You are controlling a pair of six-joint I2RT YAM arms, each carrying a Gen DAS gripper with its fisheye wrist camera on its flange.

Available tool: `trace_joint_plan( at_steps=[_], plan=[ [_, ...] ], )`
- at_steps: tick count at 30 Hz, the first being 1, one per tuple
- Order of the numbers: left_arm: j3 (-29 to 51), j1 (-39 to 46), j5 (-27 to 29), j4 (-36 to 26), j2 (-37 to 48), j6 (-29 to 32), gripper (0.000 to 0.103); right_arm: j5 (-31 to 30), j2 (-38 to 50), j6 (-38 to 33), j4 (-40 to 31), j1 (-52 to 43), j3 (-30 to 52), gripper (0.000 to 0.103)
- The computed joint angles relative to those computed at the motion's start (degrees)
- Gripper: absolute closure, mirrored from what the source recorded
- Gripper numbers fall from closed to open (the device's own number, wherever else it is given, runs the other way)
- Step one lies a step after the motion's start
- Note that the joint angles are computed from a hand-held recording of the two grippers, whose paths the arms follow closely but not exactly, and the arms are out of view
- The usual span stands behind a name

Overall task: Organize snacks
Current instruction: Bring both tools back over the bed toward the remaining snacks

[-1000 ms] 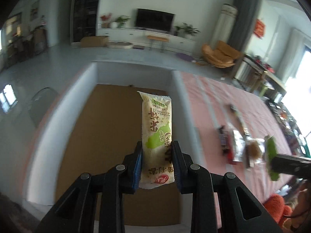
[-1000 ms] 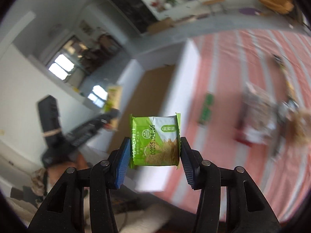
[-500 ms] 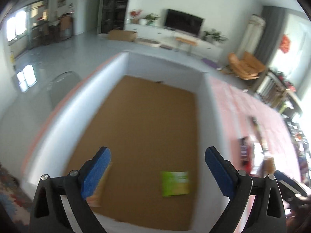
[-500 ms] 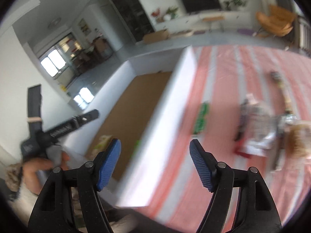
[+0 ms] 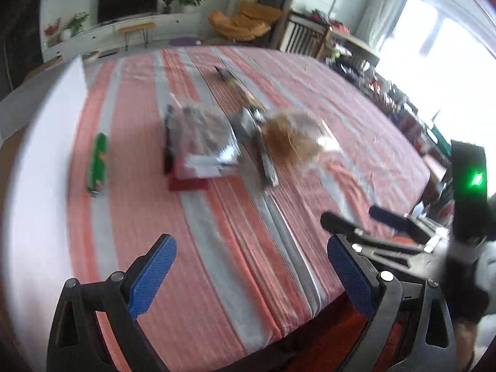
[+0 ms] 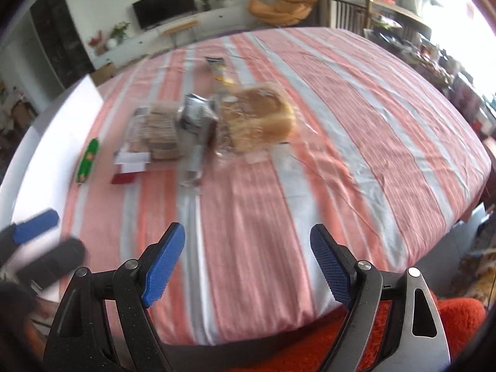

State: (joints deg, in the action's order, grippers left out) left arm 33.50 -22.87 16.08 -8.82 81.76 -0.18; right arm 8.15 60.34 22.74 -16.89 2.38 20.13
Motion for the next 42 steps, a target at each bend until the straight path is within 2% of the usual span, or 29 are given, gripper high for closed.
trace_joint_plan(
  at_steps=[2, 5, 11, 14, 19, 23, 34, 42],
  plan=[
    [-0.07, -1.38, -1.14, 4.10, 4.11, -1.12, 0.005, 1.42, 3.55, -1.21, 3.02, -1.30, -0.37, 0.017],
    [-0.18, -2.42, -3.64, 8.13, 8.42, -2.40, 0.005, -2.21, 9.22, -2.06, 8.85, -6.61, -1.71, 0.018],
    [-0.18, 0.28, -4.13, 11.75, 13.78, -3.88, 0.005, -7.23, 12.80, -3.14, 12.23, -14.35, -2.68, 0.018],
    [-1.98, -0.30, -5.80, 15.10, 14.47, -3.54, 0.005, -7.34, 13.48, -3.22, 13.11, -14.66, -2.86, 0.017],
    [-1.85, -3.12, -10.13, 16.09, 15.84, -1.87, 0.000, -7.35, 13.45, -3.95, 13.06, -14.62, -3.20, 0.015],
    [-2.51, -6.73, -16.21, 18.22, 17.02, -0.74, 0.000, -6.79, 14.58, -3.61, 13.27, -13.60, -2.67, 0.013],
    [-2.63, -6.49, -16.05, 18.33, 17.08, -1.03, 0.000, -4.86, 16.06, -4.02, 12.97, -12.22, -1.99, 0.013],
    [-2.20, -6.57, -16.26, 18.00, 17.40, -1.16, 0.000, -1.17, 17.42, -3.77, 11.52, -9.40, -0.92, 0.013]
  ],
)
